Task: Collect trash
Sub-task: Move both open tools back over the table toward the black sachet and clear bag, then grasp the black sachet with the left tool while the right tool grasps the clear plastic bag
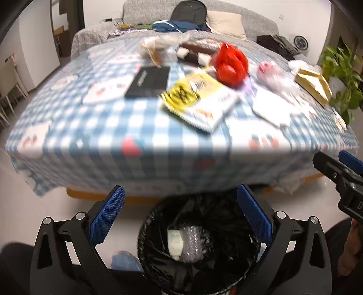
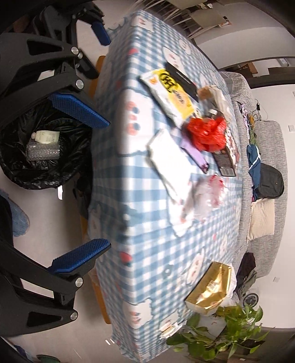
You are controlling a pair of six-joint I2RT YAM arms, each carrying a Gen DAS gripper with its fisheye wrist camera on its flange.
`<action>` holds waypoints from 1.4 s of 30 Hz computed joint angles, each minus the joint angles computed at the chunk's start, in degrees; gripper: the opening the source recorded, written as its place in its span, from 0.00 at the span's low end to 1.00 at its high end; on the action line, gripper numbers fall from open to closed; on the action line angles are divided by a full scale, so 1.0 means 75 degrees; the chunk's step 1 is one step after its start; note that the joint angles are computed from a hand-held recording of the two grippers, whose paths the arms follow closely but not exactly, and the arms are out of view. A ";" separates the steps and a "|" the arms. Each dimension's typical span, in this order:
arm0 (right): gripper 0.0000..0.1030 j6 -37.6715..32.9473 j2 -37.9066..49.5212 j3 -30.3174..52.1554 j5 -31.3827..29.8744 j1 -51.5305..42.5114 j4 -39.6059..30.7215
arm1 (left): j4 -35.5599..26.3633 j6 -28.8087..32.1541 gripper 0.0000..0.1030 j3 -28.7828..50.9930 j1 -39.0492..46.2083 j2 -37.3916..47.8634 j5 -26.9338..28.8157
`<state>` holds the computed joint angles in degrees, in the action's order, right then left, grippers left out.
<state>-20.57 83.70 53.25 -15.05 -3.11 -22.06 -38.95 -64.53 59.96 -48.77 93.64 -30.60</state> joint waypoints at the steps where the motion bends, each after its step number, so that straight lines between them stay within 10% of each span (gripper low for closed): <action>1: 0.91 0.0041 0.0136 0.0171 0.0005 0.0014 -0.0017 | -0.0042 0.0150 0.94 0.0094 0.0112 -0.0031 -0.0018; 32: 0.91 0.0494 0.5069 0.6452 0.0803 0.1096 -0.1378 | -0.0262 0.3549 0.94 0.3011 0.3947 0.1990 0.1136; 42: 0.65 0.0577 0.6055 0.7677 0.0705 0.1158 -0.1997 | -0.0275 0.3568 0.81 0.3277 0.4108 0.2339 0.1363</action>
<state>-16.24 129.11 110.82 -9.77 5.57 -37.04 -41.02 -37.78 84.54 -17.96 111.18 -20.37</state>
